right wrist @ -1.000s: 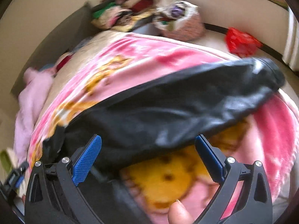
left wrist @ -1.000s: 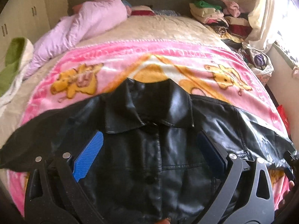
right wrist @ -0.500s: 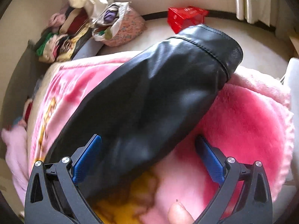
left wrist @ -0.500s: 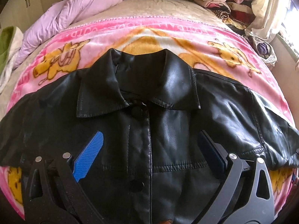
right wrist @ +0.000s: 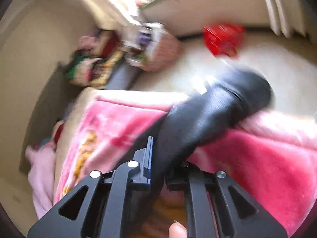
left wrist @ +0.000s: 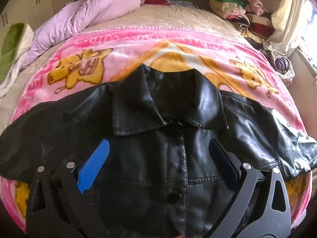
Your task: Fold large clothes
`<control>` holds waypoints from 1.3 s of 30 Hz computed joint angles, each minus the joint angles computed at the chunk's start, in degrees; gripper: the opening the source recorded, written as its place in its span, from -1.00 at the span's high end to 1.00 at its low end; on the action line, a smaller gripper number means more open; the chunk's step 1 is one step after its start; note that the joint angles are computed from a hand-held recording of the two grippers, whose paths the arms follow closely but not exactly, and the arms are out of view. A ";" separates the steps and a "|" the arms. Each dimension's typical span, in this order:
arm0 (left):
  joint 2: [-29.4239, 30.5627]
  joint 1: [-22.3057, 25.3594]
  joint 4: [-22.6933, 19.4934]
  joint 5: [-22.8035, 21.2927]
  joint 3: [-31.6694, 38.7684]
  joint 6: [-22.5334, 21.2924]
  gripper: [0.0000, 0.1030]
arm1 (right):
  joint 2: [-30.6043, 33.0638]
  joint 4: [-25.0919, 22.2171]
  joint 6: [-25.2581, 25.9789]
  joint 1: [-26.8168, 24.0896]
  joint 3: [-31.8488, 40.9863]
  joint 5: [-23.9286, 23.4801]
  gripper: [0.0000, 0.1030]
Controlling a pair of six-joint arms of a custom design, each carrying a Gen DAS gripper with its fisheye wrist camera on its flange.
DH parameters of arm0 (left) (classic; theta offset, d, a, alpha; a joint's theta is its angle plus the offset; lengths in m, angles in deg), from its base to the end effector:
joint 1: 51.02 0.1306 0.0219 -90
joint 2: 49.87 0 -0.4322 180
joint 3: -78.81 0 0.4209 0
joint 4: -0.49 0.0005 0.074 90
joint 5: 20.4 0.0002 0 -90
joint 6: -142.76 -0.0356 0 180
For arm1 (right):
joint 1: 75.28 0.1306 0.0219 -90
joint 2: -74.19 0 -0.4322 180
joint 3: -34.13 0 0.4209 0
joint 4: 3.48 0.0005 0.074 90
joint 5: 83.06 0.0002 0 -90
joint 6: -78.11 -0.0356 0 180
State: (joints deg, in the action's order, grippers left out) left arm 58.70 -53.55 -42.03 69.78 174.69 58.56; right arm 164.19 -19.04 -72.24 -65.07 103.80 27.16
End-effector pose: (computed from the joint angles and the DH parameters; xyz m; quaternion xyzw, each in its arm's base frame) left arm 0.6319 -0.0285 0.3577 -0.0268 0.9539 -0.0232 0.2981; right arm 0.4978 0.0766 0.3534 0.4438 0.7603 0.1310 0.4558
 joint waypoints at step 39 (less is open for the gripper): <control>-4.91 20.53 22.80 43.25 -10.46 27.63 -0.82 | 29.96 -5.60 45.84 30.60 39.33 -12.03 0.91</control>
State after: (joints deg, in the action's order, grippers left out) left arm 53.79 -33.03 -19.23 113.03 164.22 86.19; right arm 194.15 -24.64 -26.40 -34.47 143.13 15.13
